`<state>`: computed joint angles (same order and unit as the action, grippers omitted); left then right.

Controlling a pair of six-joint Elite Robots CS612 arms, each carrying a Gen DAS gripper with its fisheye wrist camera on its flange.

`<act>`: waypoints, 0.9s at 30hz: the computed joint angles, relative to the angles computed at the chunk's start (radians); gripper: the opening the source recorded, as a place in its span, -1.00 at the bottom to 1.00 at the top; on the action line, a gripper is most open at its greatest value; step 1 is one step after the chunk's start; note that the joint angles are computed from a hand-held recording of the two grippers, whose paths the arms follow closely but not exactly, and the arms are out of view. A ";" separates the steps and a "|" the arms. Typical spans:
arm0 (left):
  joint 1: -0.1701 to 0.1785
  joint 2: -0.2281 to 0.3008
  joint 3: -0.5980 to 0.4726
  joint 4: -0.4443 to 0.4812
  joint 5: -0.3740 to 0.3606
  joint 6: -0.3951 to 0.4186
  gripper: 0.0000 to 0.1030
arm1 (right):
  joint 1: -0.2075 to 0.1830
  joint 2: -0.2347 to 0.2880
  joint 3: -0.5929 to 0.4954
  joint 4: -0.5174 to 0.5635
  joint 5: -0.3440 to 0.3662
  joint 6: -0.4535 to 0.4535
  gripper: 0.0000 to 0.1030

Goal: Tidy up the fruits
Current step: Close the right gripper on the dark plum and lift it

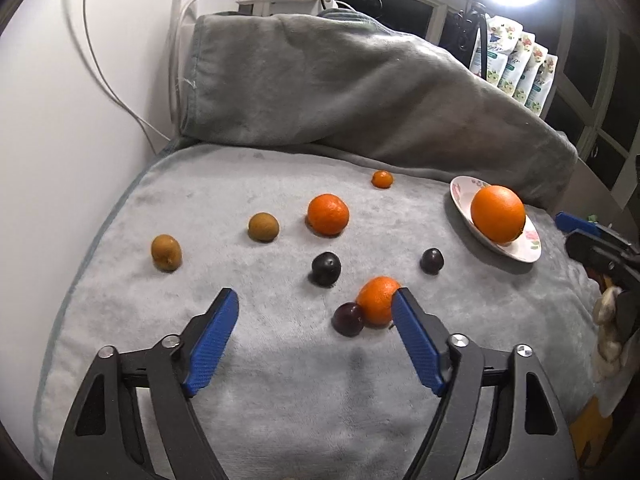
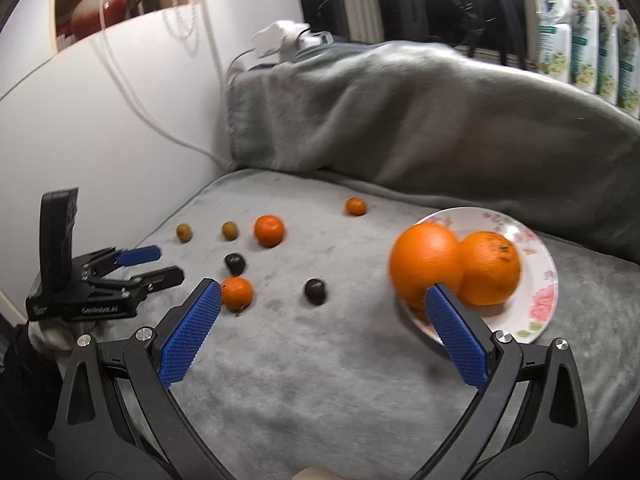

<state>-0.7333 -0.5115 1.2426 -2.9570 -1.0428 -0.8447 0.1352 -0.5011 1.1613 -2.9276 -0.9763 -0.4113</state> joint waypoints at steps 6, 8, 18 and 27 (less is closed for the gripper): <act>0.004 0.008 0.002 -0.020 -0.061 0.023 0.15 | 0.014 0.018 -0.043 0.117 0.025 -0.067 0.84; 0.005 0.010 0.002 -0.026 -0.077 0.027 0.10 | 0.020 0.028 -0.060 0.145 0.022 -0.080 0.75; 0.012 0.030 -0.024 -0.018 -0.136 0.083 -0.19 | 0.042 0.072 -0.142 0.284 -0.030 -0.127 0.30; 0.015 0.052 -0.072 0.063 -0.150 0.143 -0.29 | 0.057 0.100 -0.179 0.275 -0.116 -0.121 -0.02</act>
